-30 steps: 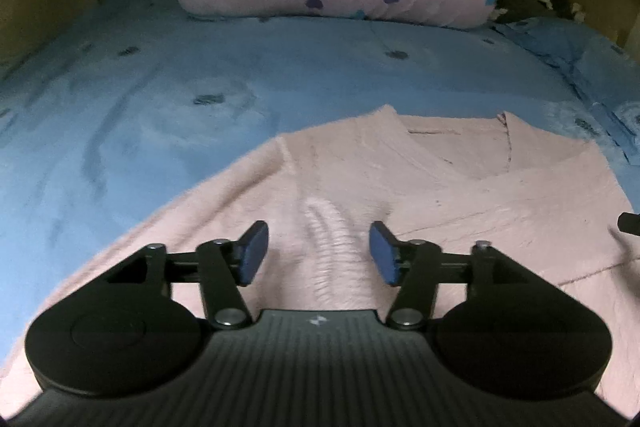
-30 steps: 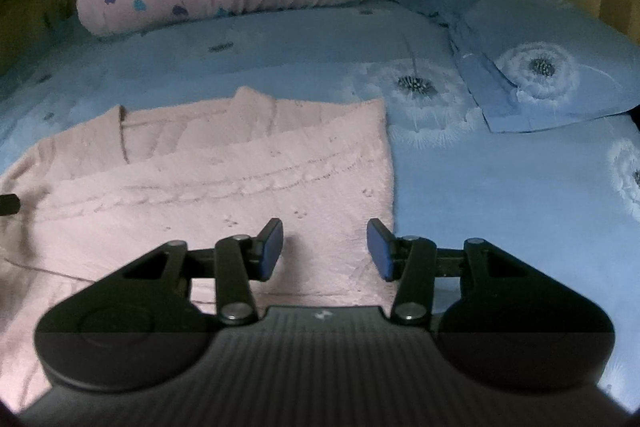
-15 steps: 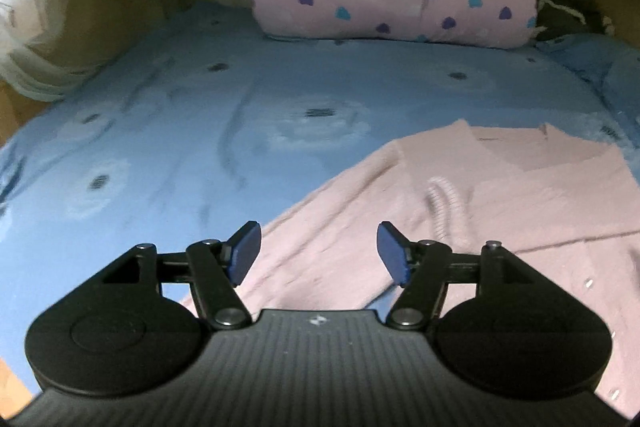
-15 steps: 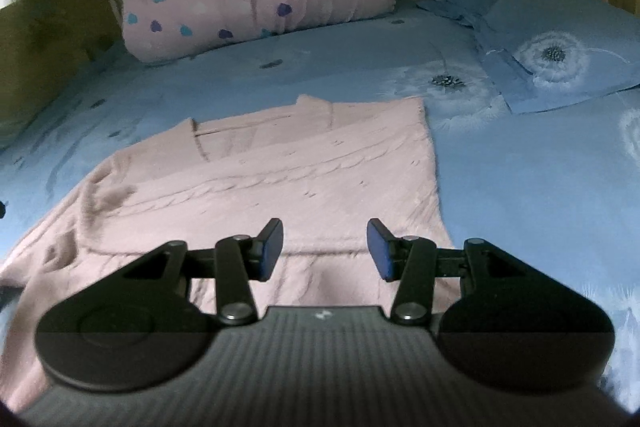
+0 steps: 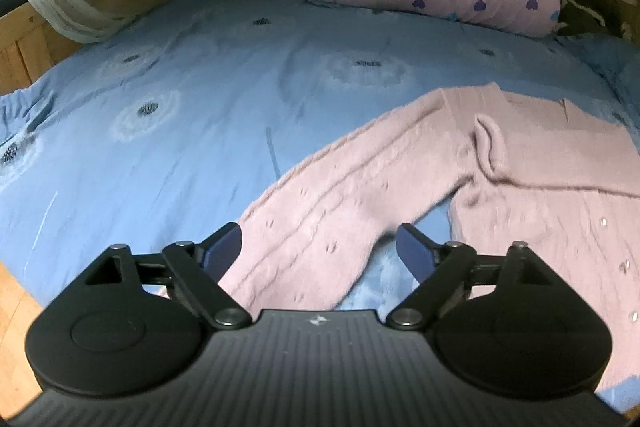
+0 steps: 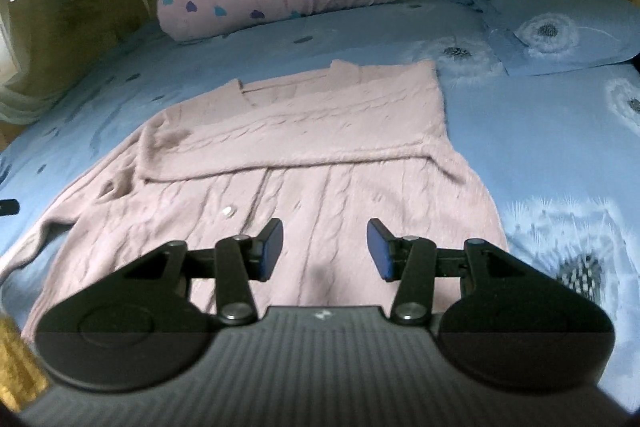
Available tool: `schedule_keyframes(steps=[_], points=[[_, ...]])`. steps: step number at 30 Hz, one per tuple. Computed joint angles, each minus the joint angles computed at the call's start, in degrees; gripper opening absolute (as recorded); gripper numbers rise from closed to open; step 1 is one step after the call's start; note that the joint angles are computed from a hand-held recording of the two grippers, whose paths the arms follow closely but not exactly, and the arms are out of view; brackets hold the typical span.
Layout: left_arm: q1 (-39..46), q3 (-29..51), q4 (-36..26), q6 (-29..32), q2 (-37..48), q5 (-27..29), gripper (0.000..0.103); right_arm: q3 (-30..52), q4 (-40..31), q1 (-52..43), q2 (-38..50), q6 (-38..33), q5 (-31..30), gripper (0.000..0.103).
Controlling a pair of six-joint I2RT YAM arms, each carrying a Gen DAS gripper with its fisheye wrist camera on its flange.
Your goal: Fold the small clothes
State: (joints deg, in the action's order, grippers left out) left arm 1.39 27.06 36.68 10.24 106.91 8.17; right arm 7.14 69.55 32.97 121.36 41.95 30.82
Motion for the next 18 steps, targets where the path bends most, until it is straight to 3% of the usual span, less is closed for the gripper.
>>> schedule_keyframes(steps=[10,15,18], points=[[3.4,0.9,3.0,-0.3,8.2,-0.8,0.089,1.6,-9.1,10.7,-0.4,7.3,7.0,0.049],[7.0,3.1,0.6,-0.2,10.4,5.9,0.089,3.7,-10.5,11.4,2.2,7.4,6.2,0.049],[6.8,4.0,-0.4,1.1,11.0,6.8,0.089,5.4,-11.6,11.1,4.0,7.6,5.0,0.049]])
